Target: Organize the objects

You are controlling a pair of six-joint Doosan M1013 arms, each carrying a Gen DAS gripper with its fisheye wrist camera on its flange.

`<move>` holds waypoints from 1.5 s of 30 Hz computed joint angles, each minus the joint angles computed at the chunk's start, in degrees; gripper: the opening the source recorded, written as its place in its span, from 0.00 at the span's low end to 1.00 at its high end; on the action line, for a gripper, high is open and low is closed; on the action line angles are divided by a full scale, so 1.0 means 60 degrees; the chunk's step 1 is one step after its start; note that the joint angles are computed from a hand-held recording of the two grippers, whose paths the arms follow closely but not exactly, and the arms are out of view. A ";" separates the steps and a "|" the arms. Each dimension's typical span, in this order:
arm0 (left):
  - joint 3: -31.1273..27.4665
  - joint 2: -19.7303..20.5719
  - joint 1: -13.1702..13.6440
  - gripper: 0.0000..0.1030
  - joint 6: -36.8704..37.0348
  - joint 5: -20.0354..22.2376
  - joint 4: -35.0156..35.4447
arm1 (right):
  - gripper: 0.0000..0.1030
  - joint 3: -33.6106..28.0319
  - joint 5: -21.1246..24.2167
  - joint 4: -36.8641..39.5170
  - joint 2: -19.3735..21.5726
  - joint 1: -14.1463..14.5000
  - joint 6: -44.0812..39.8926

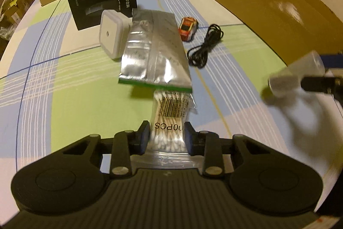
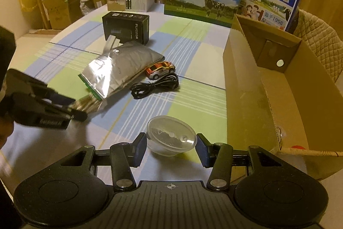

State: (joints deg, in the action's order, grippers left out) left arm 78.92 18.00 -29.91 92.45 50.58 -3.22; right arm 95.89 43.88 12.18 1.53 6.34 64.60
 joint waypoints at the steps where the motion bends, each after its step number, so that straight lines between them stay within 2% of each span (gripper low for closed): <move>1: 0.0034 -0.0024 -0.0007 0.31 -0.0034 -0.0003 0.0049 | 0.45 0.0021 -0.0026 0.0024 -0.0027 0.0005 0.0000; 4: 0.0017 0.0009 -0.0026 0.36 -0.0085 0.0015 0.0161 | 0.45 0.0062 -0.0017 0.0109 -0.0069 0.0006 -0.0027; 10: -0.0135 0.0168 -0.0102 0.37 0.0021 0.0052 0.0379 | 0.45 0.0087 -0.0043 0.0139 -0.0094 -0.0055 0.0033; 14: -0.0279 0.0213 -0.0105 0.21 0.0101 0.0305 0.0300 | 0.45 -0.0002 0.0140 0.0170 -0.0062 -0.0088 -0.0011; 20: -0.0114 0.0005 -0.0097 0.20 0.0246 0.0274 0.0031 | 0.43 0.0119 -0.0127 0.0170 -0.0218 -0.0068 -0.0134; 23: -0.0053 -0.0061 -0.0094 0.20 0.0288 0.0271 -0.0103 | 0.42 0.0112 0.0128 0.0115 -0.0157 -0.0044 -0.0311; 28: 0.0069 -0.0180 -0.0087 0.20 0.0242 0.0177 -0.0245 | 0.40 0.0224 0.0103 0.0284 -0.0241 -0.0113 -0.0249; 29: 0.0094 -0.0199 -0.0090 0.20 0.0244 0.0152 -0.0270 | 0.30 0.0240 0.0091 0.0151 -0.0247 -0.0087 -0.0214; 30: 0.0117 -0.0217 -0.0090 0.20 0.0263 0.0142 -0.0311 | 0.24 0.0247 0.0072 0.0214 -0.0260 -0.0101 -0.0202; 36: 0.0187 -0.0230 -0.0076 0.20 0.0332 0.0169 -0.0483 | 0.24 0.0300 0.0157 0.0067 -0.0195 -0.0067 -0.0188; 39: 0.0202 -0.0231 -0.0053 0.20 0.0385 0.0151 -0.0573 | 0.30 0.0335 0.0200 0.0209 -0.0208 -0.0081 -0.0481; 41: 0.0204 -0.0228 -0.0034 0.20 0.0404 0.0129 -0.0628 | 0.56 0.0372 0.0126 0.0157 -0.0215 -0.0068 -0.0504; 45: 0.0219 -0.0222 -0.0014 0.20 0.0416 0.0067 -0.0689 | 0.57 0.0425 0.0071 0.0310 -0.0165 -0.0057 -0.0977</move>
State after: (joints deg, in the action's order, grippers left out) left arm 80.23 16.67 -29.99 94.95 50.98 -7.36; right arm 98.44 44.31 14.04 0.54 6.00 58.74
